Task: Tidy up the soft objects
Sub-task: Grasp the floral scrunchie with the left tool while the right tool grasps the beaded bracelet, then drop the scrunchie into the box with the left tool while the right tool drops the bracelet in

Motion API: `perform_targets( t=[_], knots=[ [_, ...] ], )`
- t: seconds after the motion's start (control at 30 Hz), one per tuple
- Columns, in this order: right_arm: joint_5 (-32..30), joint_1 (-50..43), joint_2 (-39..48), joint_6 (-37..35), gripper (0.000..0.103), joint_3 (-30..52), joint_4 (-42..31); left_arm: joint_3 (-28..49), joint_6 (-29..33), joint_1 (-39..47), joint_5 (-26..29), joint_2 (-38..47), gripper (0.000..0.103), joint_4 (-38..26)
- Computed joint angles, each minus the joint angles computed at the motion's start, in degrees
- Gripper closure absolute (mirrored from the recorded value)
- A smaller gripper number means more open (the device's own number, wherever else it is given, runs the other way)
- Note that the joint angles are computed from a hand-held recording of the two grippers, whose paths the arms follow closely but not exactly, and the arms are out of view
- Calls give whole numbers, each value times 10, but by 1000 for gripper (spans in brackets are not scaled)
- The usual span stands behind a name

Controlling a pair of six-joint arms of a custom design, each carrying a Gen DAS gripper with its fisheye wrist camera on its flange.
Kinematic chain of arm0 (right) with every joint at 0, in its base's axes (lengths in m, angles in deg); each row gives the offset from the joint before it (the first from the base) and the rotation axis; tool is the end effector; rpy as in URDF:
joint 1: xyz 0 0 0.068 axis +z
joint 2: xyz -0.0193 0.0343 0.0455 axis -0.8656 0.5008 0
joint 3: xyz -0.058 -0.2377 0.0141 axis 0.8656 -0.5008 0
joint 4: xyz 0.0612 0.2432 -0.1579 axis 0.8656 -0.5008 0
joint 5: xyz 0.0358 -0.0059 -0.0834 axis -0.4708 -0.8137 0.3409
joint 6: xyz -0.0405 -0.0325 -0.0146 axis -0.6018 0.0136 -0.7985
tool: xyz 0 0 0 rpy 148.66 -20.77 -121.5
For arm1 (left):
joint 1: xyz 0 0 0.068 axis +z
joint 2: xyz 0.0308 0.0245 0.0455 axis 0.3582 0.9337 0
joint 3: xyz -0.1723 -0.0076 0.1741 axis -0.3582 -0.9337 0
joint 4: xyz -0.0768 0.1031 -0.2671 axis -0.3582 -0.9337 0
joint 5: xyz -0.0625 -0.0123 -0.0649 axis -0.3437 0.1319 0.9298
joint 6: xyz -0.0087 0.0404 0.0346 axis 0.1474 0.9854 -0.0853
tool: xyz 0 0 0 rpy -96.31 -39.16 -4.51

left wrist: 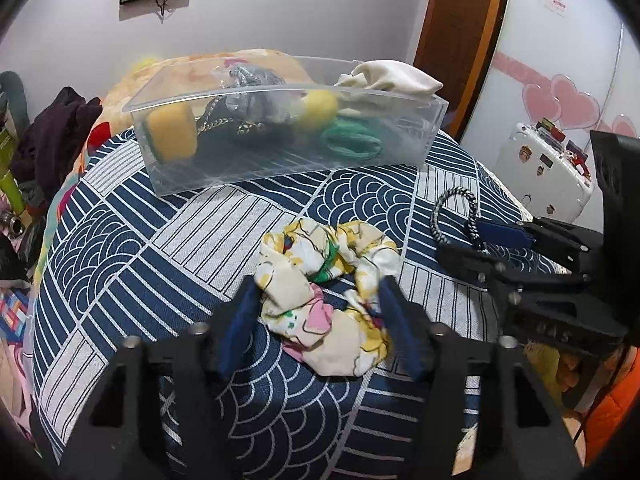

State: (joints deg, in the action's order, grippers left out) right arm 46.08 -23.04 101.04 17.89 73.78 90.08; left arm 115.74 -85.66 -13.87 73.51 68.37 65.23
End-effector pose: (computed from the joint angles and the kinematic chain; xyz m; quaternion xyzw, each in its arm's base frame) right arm 0.2409 0.1699 0.0109 -0.0951 0.9198 0.0697 0.3742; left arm 0.2660 -0.1830 -0.0147 0.1583 0.9126 -0.1325 0.3529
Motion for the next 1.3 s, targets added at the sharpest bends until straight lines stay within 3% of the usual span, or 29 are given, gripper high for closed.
perform_targets(
  t=[0.17,0.27,0.87,1.3],
  knots=[
    [3,-6,-4,4,76,-3,6,-2,1,7,10,-1,79,5],
    [-1,-8,-5,9,82,-8,15,-6,2,12,17,-6,87,7],
    [13,-3,-88,-24,86,-25,26,-44,18,56,19,-115,90,19],
    [-11,-29,-65,-80,86,65,52,16,25,96,4,-128,90,1]
  ],
)
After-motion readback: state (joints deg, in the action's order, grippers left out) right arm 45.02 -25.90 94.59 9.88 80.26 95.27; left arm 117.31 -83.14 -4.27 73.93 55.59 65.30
